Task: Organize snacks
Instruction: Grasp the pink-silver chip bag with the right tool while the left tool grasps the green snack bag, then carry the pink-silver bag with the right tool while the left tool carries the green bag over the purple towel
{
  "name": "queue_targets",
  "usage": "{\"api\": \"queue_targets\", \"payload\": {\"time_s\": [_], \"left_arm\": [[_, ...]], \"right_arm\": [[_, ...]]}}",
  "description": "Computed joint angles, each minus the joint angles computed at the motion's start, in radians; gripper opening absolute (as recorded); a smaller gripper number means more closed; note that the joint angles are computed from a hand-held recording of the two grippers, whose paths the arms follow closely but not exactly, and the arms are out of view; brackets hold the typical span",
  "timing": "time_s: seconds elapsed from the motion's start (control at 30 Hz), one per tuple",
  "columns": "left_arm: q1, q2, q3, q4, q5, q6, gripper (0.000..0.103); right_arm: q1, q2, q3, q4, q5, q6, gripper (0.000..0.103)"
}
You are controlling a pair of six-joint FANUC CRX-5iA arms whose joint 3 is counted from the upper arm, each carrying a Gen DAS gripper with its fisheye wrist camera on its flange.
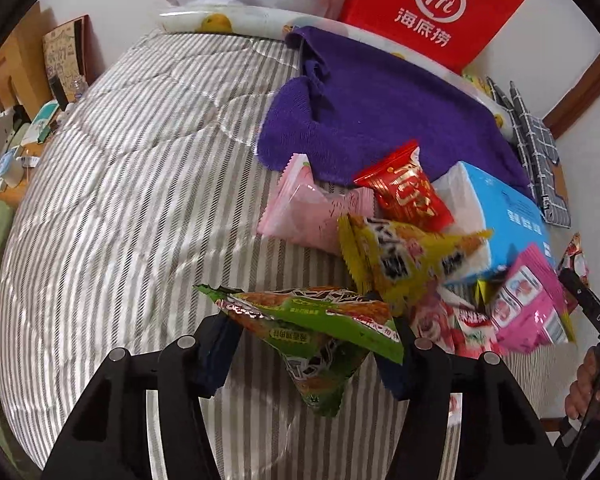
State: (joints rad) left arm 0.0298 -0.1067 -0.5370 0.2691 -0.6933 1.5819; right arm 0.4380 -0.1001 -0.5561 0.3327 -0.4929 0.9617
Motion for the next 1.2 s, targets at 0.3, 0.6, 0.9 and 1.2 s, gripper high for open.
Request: {"api": "queue_targets", "payload": {"time_s": [0.3,0.6,0.9,1.2], "left_arm": [[-0.007,-0.102,-0.061,0.017,0.011,0.0,0.059],[-0.04,-0.169,-0.073,0.033,0.011,0.01,0.059],[-0.107,-0.141,-0.011,0.043,0.008,0.013,0.059],[-0.144,-0.065,0.07,0.071,0.009,-0.018,0.059]], "right_arm": [[0.05,-0.159,-0.103,0.087,-0.017,-0.098,0.06],[0.104,-0.263,-0.144,0.096,-0.049,-0.108,0.059],[0.137,-0.298,-0.134,0.103,-0.057,-0.12,0.06],[0.134,-0.242,-0.066,0.081,-0.052,-0.092,0.06]]}}
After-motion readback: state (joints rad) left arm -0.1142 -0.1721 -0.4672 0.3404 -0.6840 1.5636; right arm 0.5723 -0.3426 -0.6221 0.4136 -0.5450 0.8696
